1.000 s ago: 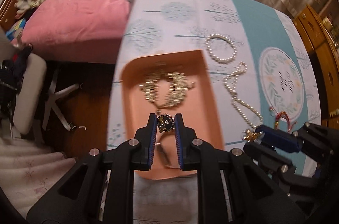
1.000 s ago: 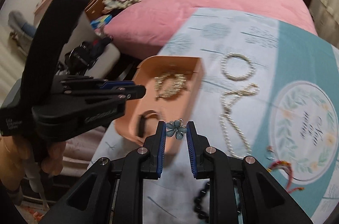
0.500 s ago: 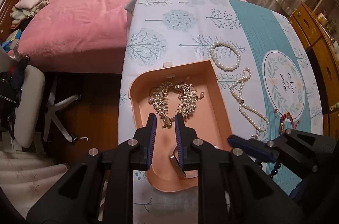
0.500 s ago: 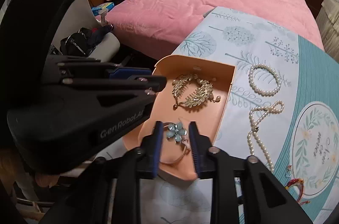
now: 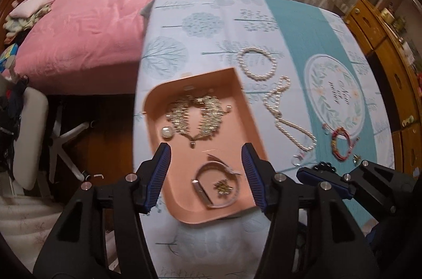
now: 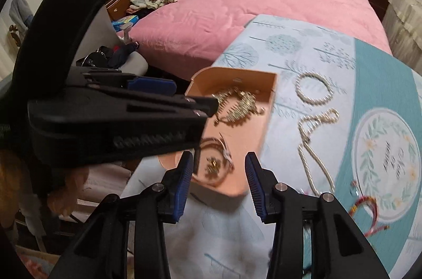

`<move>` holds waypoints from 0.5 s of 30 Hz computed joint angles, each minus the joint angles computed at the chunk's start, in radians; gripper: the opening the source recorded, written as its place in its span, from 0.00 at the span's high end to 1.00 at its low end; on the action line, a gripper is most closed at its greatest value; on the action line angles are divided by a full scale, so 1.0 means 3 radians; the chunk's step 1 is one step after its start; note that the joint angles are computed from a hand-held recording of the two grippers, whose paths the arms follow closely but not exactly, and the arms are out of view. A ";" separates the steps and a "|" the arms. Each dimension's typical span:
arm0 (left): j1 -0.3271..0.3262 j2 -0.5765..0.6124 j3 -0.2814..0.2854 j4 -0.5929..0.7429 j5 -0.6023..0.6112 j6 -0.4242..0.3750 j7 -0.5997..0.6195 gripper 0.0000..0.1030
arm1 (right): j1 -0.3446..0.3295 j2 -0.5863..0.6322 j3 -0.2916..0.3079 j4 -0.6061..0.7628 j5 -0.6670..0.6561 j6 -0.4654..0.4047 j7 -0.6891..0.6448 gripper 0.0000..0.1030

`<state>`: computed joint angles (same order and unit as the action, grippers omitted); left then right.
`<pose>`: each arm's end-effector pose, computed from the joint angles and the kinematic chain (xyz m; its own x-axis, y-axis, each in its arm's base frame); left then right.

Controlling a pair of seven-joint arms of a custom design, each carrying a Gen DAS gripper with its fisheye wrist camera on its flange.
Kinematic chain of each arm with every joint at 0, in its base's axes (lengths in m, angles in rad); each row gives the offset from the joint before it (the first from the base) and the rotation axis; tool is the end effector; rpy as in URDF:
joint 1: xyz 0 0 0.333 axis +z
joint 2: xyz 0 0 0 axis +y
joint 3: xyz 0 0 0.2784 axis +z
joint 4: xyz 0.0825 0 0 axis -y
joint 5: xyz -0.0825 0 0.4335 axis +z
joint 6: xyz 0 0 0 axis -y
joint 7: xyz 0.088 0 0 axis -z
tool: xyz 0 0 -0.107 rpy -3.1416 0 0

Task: Organize jewelry
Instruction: 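Carry the charm and brooch into the peach tray and release both, then grasp the black bead bracelet with the left tool and lift it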

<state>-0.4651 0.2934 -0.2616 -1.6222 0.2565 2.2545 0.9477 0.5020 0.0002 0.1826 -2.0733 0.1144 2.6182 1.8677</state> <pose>0.5480 -0.4567 0.4419 -0.2160 -0.9746 0.0590 -0.9124 0.1800 -0.3675 0.4919 0.3982 0.4288 0.3485 -0.9045 -0.2458 -0.8627 -0.2070 -0.4615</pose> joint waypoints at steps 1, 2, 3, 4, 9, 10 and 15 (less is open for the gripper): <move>-0.0019 0.0001 -0.0014 0.0009 0.0019 0.0018 0.0023 0.49 | -0.0005 -0.0066 -0.0005 -0.0071 -0.0020 0.0001 0.0051 0.59; -0.0033 -0.0001 -0.0022 0.0012 0.0033 0.0029 0.0039 0.49 | -0.0013 -0.0165 -0.0011 -0.0180 -0.0050 0.0005 0.0128 0.59; -0.0051 0.0008 -0.0037 0.0029 0.0040 0.0042 0.0071 0.49 | -0.0024 -0.0246 -0.0016 -0.0266 -0.0079 0.0007 0.0195 0.59; -0.0065 0.0020 -0.0057 0.0047 0.0027 0.0060 0.0125 0.49 | -0.0039 -0.0341 -0.0020 -0.0366 -0.0116 0.0007 0.0277 0.59; -0.0167 0.0122 -0.0140 0.0165 -0.0054 0.0102 0.0409 0.49 | -0.0147 -0.0928 -0.0041 -0.0950 -0.0210 -0.0033 0.0665 0.59; -0.0193 0.0143 -0.0157 0.0181 -0.0073 0.0119 0.0476 0.49 | -0.0177 -0.1058 -0.0036 -0.1075 -0.0243 -0.0047 0.0751 0.59; -0.0333 0.0294 -0.0203 0.0315 -0.0146 0.0120 0.0700 0.49 | -0.0306 -0.1586 -0.0010 -0.1543 -0.0372 -0.0179 0.1107 0.59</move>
<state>-0.5652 0.3817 -0.3224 -1.5276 0.2128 2.2906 1.1577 0.4102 -0.4755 0.1797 -2.5363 0.0026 2.5645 2.2000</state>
